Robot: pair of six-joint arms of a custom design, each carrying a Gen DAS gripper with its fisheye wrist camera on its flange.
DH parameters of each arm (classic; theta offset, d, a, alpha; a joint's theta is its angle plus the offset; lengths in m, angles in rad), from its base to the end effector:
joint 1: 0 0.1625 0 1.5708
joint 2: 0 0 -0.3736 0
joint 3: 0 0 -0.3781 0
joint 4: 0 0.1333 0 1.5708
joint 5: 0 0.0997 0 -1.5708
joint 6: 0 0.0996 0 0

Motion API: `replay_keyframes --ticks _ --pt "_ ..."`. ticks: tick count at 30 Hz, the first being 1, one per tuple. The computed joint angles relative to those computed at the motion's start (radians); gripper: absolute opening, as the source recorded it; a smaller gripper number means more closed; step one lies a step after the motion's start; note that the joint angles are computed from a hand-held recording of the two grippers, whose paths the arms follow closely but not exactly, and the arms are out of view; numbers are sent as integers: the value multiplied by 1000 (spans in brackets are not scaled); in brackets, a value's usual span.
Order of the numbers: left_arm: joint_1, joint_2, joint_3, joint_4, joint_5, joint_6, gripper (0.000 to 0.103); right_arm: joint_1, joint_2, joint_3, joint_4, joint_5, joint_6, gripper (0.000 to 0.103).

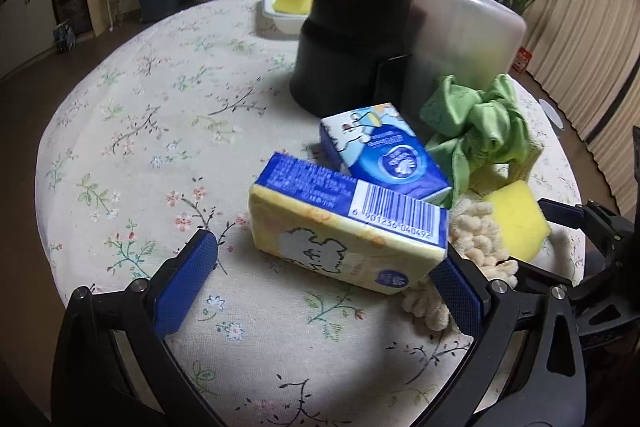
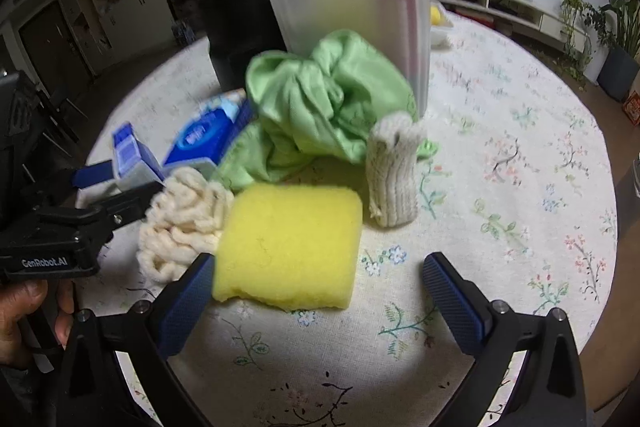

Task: Organize soft objects
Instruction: 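Grasp the cream boxed soap bar with the left gripper while the right grasps the yellow sponge, then carry the soap box and yellow sponge over the white tray with both grippers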

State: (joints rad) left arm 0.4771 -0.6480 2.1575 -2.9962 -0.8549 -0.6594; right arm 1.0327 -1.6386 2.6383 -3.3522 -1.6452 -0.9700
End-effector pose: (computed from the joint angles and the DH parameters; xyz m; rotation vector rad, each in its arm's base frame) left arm -0.2766 -0.3666 -0.0726 0.5868 2.4740 -0.6624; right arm -0.0558 -0.3391 0.2169 0.4923 -2.4210 0.6790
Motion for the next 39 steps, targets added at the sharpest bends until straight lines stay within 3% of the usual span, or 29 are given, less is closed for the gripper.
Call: replay_keyframes --ticks 2,5,9,10,17,27,39 --pt "6 -3 6 -12 4 -7 102 6 13 -4 -11 -9 1 103" --pt "8 -3 16 -46 3 0 79 -5 1 -5 5 19 0 97" --pt "4 -2 27 -70 12 8 76 -19 -55 2 88 63 -22 67" --pt "3 -1 27 -76 12 13 75 -19 -62 4 93 64 -20 65" --pt "-41 -32 62 -78 44 -12 75 -66 -207 29 219 129 -18 61" --pt "-109 -139 107 35 55 -94 75 -92 -471 41 448 205 -43 60" --pt "-151 -222 75 124 51 -73 75 -89 -620 -7 608 211 -56 60"
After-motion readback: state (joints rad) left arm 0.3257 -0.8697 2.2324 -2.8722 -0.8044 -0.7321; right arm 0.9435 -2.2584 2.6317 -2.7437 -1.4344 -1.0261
